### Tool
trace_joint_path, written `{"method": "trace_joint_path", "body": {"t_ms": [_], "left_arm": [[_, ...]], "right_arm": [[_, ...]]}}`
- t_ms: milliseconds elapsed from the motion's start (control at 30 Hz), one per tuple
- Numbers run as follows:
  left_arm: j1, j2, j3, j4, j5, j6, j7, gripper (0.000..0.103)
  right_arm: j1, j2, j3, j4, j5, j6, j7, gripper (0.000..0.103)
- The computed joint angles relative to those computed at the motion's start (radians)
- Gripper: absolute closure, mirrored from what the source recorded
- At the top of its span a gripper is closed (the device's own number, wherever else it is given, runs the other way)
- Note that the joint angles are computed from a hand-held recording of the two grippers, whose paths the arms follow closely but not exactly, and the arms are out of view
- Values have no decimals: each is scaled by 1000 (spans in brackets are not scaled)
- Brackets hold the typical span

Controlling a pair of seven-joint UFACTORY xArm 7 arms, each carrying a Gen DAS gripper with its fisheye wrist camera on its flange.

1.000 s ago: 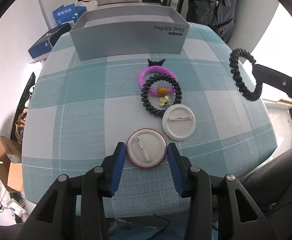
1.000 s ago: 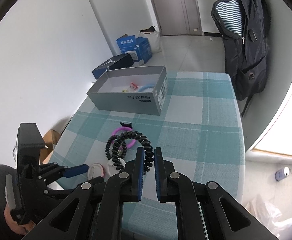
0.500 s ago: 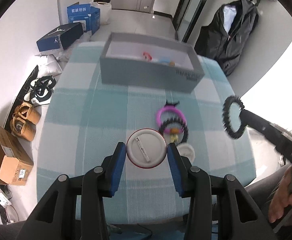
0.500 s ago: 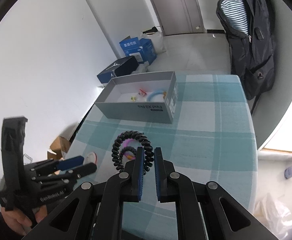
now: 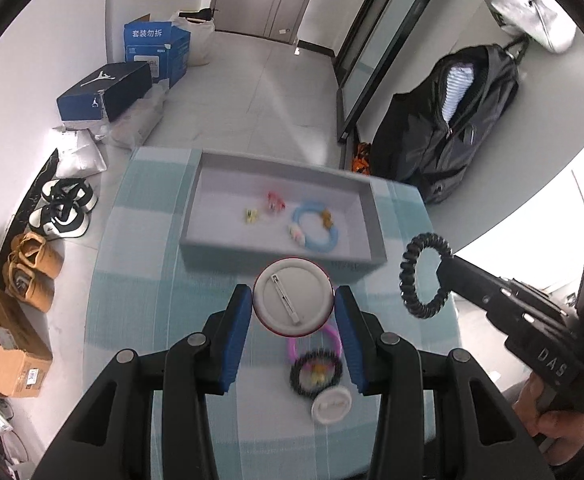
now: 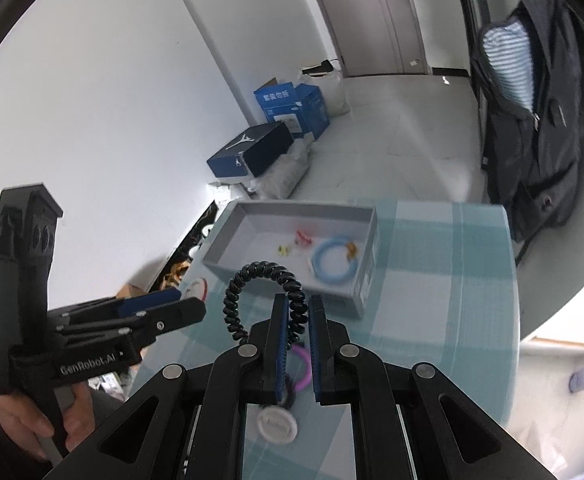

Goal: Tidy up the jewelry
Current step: 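Carry both items over the grey box and open both grippers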

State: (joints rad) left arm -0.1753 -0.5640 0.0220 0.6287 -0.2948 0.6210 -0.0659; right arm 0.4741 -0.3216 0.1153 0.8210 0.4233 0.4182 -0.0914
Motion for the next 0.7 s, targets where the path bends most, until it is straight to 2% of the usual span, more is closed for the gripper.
{"method": "trace_joint_path", "body": {"t_ms": [233,500,700], "left_arm": [[-17,126,52,102,-78,2,74,66],[3,240,49,192,-164,17,144,66],[18,306,42,229,-242,31,210,66]], "right_arm": [[-16,125,-9,130,30,23,-70,94],[-76,252,14,256,61,55,-138,94],[-107,304,39,287,90,74,-174,94]]}}
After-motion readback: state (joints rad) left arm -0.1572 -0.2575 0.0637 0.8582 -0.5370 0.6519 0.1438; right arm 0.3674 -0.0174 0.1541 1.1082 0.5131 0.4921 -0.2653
